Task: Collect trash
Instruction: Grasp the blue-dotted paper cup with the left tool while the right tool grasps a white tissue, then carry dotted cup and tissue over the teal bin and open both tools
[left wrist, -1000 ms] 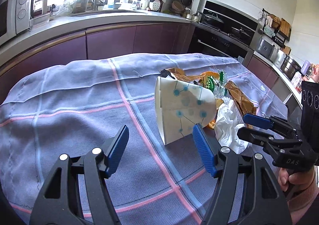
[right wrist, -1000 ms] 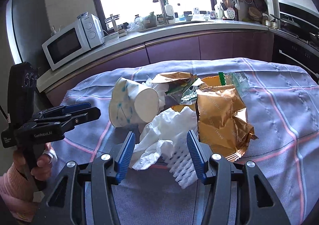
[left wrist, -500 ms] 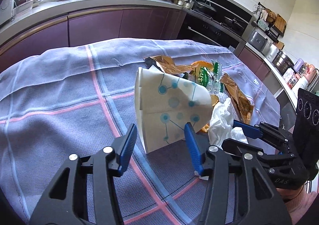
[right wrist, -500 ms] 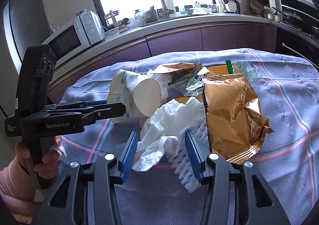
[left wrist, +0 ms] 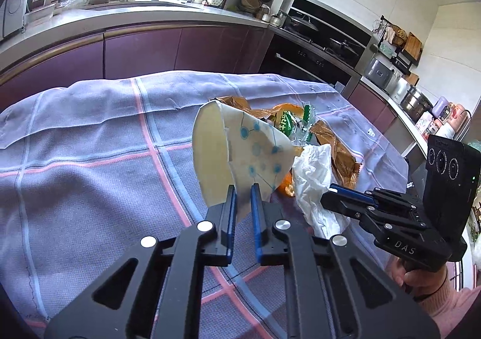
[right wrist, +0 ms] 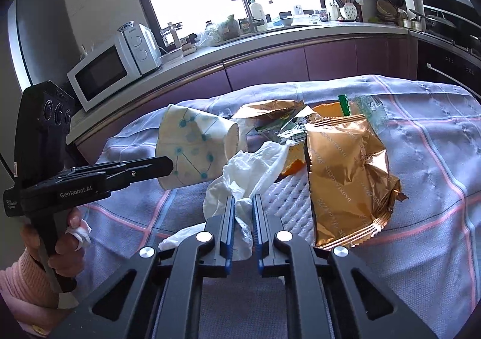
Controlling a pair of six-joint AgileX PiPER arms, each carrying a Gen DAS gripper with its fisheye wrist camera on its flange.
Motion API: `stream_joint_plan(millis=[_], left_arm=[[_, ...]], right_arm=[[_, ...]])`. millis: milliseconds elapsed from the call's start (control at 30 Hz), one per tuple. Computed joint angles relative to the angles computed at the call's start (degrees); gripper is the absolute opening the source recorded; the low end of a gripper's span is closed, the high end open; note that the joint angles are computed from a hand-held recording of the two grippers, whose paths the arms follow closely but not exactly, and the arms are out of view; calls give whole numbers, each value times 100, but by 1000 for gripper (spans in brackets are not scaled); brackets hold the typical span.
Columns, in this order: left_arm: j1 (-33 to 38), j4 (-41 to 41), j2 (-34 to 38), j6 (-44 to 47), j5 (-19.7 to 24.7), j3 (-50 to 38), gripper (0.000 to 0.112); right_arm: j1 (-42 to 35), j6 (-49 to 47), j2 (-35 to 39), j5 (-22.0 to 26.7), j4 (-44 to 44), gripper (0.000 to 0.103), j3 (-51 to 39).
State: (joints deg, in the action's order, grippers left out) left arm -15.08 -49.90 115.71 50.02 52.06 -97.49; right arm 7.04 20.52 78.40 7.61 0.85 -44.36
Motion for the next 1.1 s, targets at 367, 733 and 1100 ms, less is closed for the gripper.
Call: stream_joint_plan(millis=[367, 733, 1100], left_arm=[[1022, -585, -1052, 802, 91, 1133, 4], [2590, -827, -1917, 1531, 269, 2067, 4], [4502, -863, -1960, 1621, 665, 1892, 3]], right_arm=[[303, -523, -100, 49, 363, 9, -234], [972, -2296, 610, 305, 1799, 9, -1305], [1862, -3953, 2349, 1324, 3025, 9, -3824]])
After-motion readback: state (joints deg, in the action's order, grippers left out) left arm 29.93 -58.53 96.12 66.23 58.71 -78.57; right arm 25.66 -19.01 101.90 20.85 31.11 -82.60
